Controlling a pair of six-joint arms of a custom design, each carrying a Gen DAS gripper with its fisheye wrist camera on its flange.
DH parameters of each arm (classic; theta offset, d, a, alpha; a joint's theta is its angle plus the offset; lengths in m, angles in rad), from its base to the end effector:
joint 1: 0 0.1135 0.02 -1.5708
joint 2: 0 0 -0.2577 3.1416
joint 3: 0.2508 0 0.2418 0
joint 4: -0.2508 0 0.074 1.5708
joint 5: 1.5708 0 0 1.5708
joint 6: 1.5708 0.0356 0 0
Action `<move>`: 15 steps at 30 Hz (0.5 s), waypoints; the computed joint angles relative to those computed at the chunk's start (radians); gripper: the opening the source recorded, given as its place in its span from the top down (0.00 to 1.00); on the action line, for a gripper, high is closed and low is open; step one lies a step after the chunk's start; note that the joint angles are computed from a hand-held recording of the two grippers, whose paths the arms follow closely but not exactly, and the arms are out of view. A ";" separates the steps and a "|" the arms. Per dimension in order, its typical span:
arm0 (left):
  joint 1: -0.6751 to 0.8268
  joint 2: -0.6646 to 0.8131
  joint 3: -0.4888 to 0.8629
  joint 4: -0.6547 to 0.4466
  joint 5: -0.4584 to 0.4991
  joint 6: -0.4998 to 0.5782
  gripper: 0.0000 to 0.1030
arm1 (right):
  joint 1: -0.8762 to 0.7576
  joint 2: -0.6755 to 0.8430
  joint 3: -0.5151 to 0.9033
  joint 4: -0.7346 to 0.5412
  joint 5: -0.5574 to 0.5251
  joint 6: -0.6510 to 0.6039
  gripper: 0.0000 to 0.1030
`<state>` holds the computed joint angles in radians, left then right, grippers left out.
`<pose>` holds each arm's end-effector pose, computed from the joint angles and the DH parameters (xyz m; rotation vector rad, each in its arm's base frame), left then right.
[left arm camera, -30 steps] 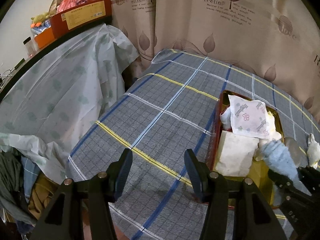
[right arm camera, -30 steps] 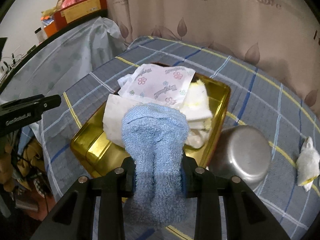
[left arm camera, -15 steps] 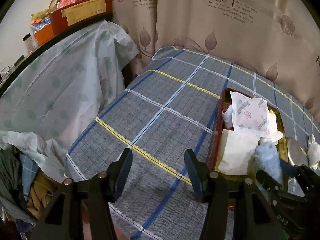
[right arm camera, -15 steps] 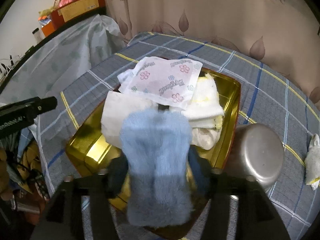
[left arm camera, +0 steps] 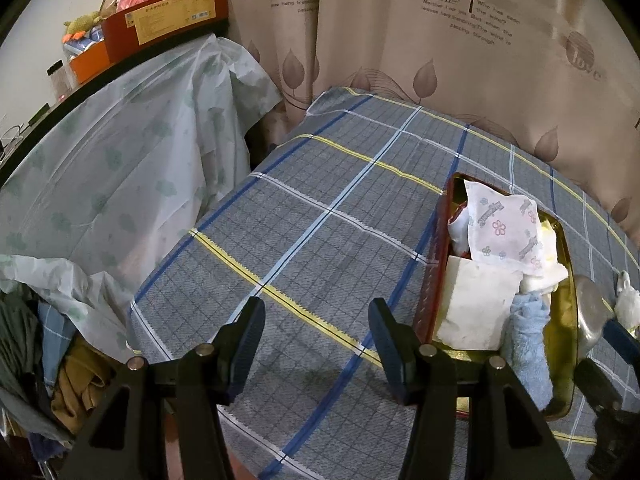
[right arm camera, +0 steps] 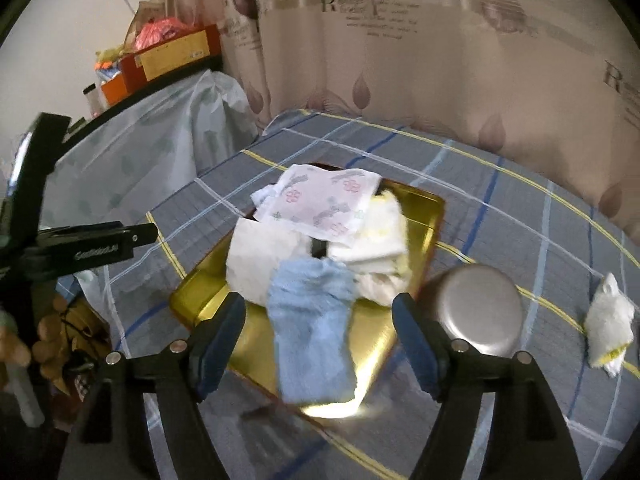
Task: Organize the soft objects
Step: 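Move the right tool to the white plastic-bag bundle and grasp it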
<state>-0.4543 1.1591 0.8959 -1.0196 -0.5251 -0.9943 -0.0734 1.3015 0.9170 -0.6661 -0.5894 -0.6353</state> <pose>0.1771 -0.0667 0.2462 -0.7821 2.4506 0.2704 0.2434 0.0019 0.2398 -0.8590 2.2716 0.4656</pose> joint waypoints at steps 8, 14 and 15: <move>-0.016 0.015 0.017 -0.007 0.008 -0.018 0.47 | -0.321 0.103 0.100 -0.095 -0.084 -0.225 0.29; -0.041 0.042 0.039 -0.024 -0.009 -0.037 0.47 | -0.557 0.360 0.324 -0.039 -0.048 -0.232 0.29; -0.045 0.046 0.044 -0.026 -0.010 -0.037 0.47 | -0.581 0.398 0.359 -0.016 -0.039 -0.215 0.29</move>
<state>-0.4990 1.2054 0.9398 -1.0452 -0.5351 -1.0313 -0.6540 1.6997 1.2763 -0.6824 -0.6281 -0.8503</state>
